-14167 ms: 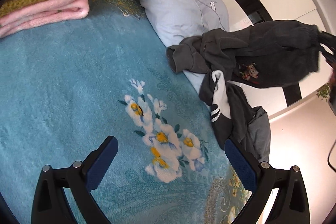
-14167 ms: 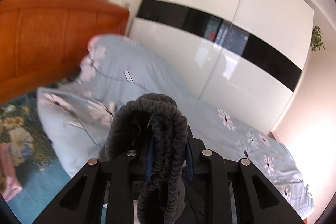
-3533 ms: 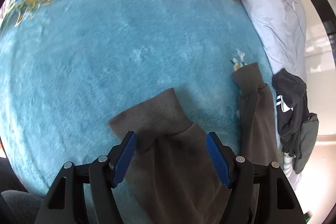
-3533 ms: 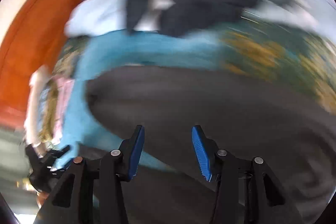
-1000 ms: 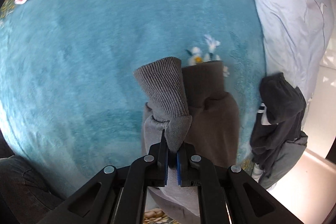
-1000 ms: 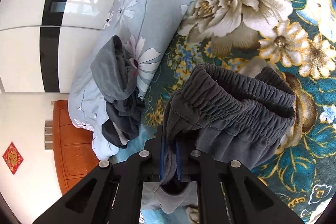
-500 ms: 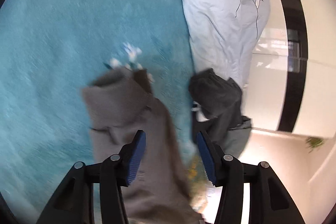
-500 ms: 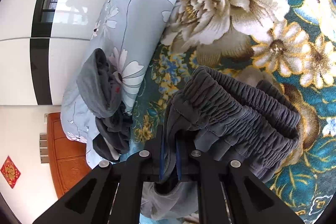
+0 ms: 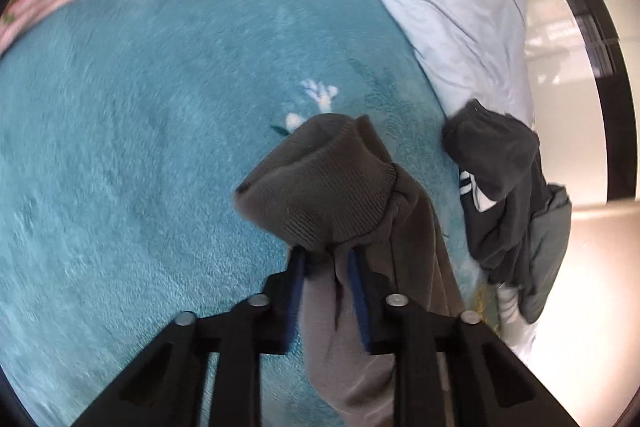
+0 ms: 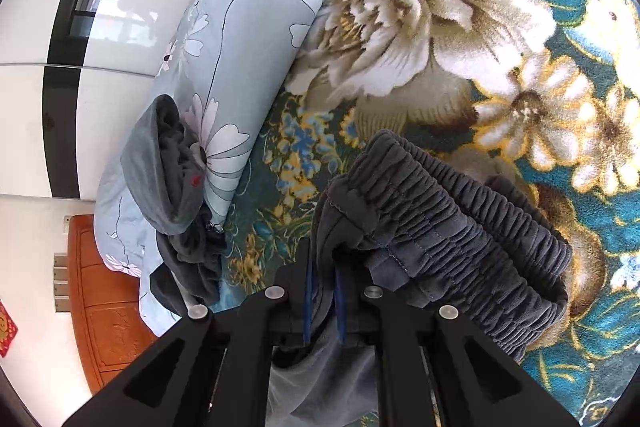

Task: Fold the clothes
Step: 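Carry the cuff with the left tool toward the waistband held by right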

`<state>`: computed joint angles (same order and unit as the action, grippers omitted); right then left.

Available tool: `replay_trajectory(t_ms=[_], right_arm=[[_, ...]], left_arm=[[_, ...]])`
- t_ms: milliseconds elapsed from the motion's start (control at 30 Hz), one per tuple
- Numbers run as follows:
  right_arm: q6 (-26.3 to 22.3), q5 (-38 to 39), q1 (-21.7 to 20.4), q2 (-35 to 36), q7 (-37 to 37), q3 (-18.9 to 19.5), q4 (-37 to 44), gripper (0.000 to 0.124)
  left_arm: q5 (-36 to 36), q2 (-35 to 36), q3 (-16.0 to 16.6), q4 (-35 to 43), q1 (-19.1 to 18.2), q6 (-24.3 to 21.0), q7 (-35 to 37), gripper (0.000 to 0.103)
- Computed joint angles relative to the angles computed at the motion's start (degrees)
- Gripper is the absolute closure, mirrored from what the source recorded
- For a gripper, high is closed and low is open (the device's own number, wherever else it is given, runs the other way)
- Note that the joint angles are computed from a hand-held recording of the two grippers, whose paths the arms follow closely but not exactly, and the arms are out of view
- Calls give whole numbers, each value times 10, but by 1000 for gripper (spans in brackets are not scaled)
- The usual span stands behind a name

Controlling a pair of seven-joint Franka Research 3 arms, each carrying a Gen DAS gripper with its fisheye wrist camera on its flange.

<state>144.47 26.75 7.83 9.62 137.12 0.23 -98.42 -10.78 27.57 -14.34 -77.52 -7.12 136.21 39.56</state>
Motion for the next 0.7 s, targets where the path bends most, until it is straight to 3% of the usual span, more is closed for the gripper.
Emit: replay_trajectory(t_ms=[133,233,267,367,433,500,567,600,633,700], right_arm=[[1,-2,1,-4,2,0,-7,115],[-2,-16,3,-8,5,-2,-6,115],[-4,-22,3,-9,3,-3,-4,115],[3,-24,3,-12,8,-3,-14,115],[15,-10,3,-12,13,-1,-22,115],[10,-11,3,-8,13,-1,-17,114],[1,-16,4,-6,11,-1,-11,114],[-4,-18,4,-5,10,-1,-7,114],[-9,-20,4,-4,9,-1,-4,114],[-20,-25,3,-3,6,-1,3,113]], left_arm=[[20,-4,-6,12,-5,49,54,89],[-6,-22,-17,-9,0,129,110,89],[19,-11,-9,4,-6,112,89,89],[67,45,22,97,-32,-10,34,89],[69,54,25,98,-30,-31,9,85],[71,52,23,89,-28,-22,-2,81],[92,65,29,118,-36,-59,-4,55],[105,73,32,136,-41,-82,-4,49],[117,80,36,150,-46,-103,-4,43],[95,75,22,132,-34,-98,-1,43]])
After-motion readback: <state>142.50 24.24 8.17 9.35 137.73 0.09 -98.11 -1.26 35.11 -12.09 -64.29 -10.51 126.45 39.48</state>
